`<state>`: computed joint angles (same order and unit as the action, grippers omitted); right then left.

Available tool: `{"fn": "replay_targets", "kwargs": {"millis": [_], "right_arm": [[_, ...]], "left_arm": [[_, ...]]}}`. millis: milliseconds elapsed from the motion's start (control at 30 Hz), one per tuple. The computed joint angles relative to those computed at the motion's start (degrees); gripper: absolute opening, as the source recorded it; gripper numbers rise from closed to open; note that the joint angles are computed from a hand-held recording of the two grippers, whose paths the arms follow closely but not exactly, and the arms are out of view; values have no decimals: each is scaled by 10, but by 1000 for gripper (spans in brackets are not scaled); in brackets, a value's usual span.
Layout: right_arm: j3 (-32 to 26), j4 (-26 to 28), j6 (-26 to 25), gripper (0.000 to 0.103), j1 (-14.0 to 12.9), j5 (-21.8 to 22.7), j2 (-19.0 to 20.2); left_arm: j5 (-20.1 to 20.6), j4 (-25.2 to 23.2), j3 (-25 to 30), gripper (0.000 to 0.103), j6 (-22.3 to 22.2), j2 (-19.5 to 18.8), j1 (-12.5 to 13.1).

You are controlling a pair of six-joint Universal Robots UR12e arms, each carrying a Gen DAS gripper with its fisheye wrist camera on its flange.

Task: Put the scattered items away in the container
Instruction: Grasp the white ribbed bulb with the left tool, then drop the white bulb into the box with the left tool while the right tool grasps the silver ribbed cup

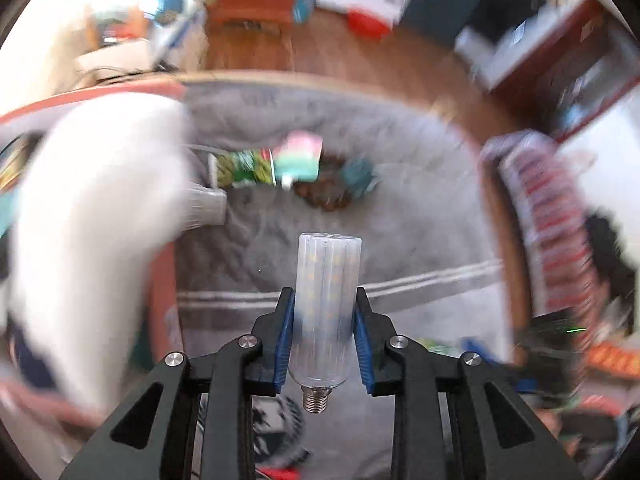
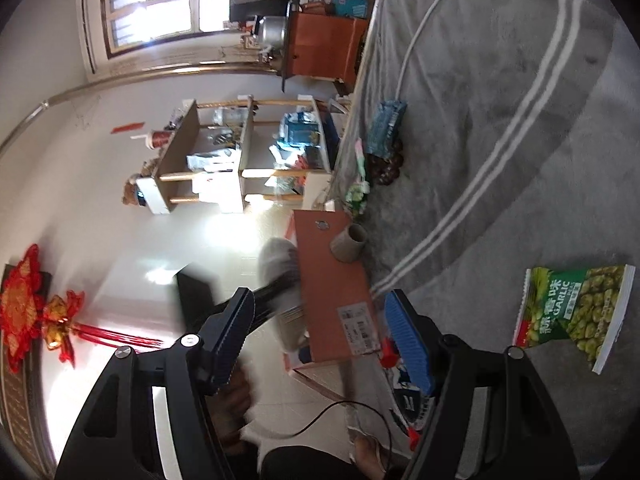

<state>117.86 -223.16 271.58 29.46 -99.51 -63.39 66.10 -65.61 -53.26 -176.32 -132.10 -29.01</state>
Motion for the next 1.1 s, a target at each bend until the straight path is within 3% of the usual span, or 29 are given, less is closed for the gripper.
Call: {"fn": "replay_targets", "kwargs": {"millis": [67, 133, 333, 400, 433, 467, 533, 600, 767, 867, 967, 1000, 1033, 1100], "right_arm": [[0, 21, 1, 69, 0, 5, -3], [-1, 37, 0, 69, 2, 6, -4], [-16, 126, -18, 69, 9, 23, -13], [-31, 118, 5, 69, 8, 40, 1], [-41, 106, 15, 69, 7, 45, 11], [-59, 88, 24, 69, 4, 54, 28], [-105, 70, 32, 69, -5, 82, 63], [-151, 54, 60, 69, -13, 95, 101], [-268, 35, 187, 69, -33, 92, 199], [-313, 103, 249, 69, -44, 82, 225], [-328, 157, 305, 66, -50, 63, 235], [-330, 166, 297, 56, -53, 69, 234], [-331, 178, 271, 40, -55, 75, 230], [-323, 208, 196, 40, -54, 72, 213]], "left_arm": [[-18, 75, -47, 24, -56, 30, 20], [-4, 138, -78, 25, -105, 49, 37], [25, 195, -88, 25, -214, 47, 84], [98, 193, -76, 27, -232, 39, 86], [150, 193, -75, 37, -233, 37, 82], [209, 182, -65, 55, -232, 30, 75], [262, 160, -53, 70, -229, 23, 71], [267, 177, -56, 70, -227, 22, 70], [278, 239, -76, 74, -231, 32, 73], [273, 270, -91, 77, -262, 41, 81], [261, 273, -94, 78, -263, 45, 86], [254, 270, -93, 78, -262, 44, 88], [246, 266, -92, 78, -262, 43, 89], [231, 252, -86, 78, -262, 41, 90]]}}
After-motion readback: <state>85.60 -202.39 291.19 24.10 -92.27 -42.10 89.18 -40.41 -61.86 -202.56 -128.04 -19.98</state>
